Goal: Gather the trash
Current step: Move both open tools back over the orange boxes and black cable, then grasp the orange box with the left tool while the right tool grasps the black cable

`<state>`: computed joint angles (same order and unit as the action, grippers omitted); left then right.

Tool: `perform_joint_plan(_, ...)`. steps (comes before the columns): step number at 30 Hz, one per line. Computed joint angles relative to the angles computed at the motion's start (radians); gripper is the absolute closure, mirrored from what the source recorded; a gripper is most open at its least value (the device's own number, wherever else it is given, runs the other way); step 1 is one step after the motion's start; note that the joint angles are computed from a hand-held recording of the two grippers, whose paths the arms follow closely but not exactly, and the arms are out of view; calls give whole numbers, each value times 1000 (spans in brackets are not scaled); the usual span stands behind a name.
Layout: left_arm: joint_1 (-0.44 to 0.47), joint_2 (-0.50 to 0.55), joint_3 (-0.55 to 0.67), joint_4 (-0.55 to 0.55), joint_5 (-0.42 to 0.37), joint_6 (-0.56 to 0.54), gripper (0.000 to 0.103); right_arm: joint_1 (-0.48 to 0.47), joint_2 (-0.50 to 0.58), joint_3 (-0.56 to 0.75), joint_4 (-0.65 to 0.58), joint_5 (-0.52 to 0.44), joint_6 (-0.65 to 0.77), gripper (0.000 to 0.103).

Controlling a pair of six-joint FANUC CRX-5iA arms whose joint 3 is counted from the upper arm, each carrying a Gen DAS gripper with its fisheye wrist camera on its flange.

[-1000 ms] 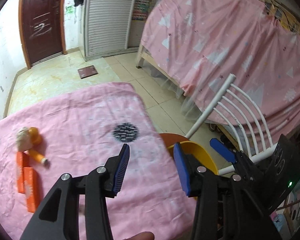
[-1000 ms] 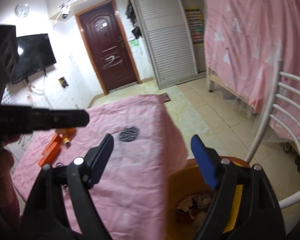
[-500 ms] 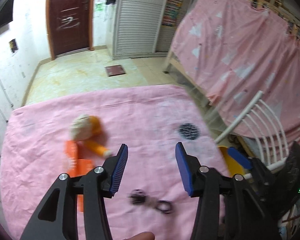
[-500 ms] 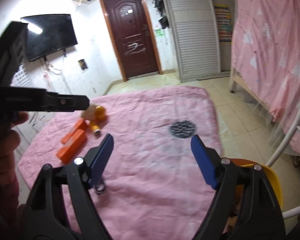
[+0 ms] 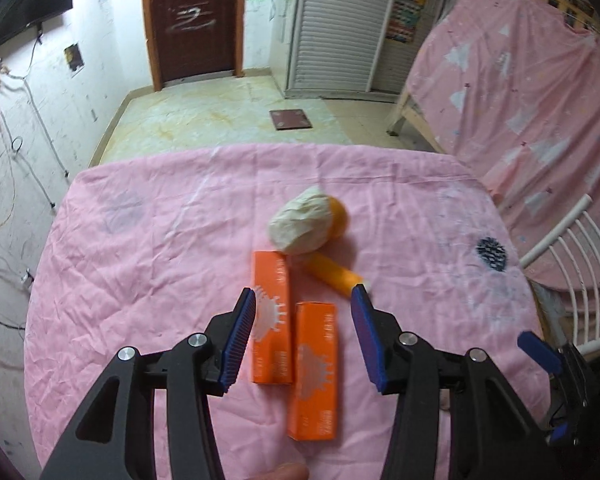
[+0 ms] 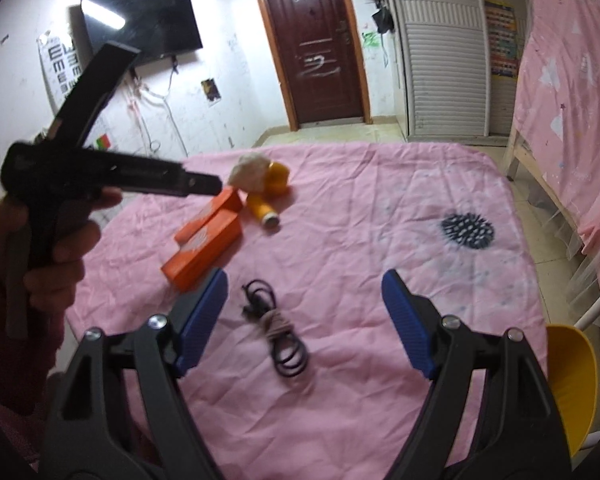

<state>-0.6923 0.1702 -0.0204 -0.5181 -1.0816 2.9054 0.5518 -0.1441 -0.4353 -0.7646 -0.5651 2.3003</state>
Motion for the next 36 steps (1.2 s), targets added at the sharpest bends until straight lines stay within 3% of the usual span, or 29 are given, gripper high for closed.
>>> perform_joint_plan(7,56,0,-43,41,46,15,60,75,3,-22,103,20,-76,27)
perform_joint_plan(11,70,17,-38,43,40,28,60,161,0,-65,261,79,-214,27)
perform_joint_plan(20,95,55,-23,56,27,40,61,170,35,-60,298,83,-252,35)
perform_joint_plan(23,91,63,-25,47,19,60,70,185,45,-62,330,89,-277,39)
perform_joint_plan(27,74,72,-13,27,-18,72,86,210,58,-69,386,107,-330,49)
perform_joint_plan(32,54,68,-15,16,-23,79,87,239,66,-87,465,140,-404,59)
perform_joint_plan(36,29,47,-25,0,-31,109,87,247,66,-93,496,150,-439,85)
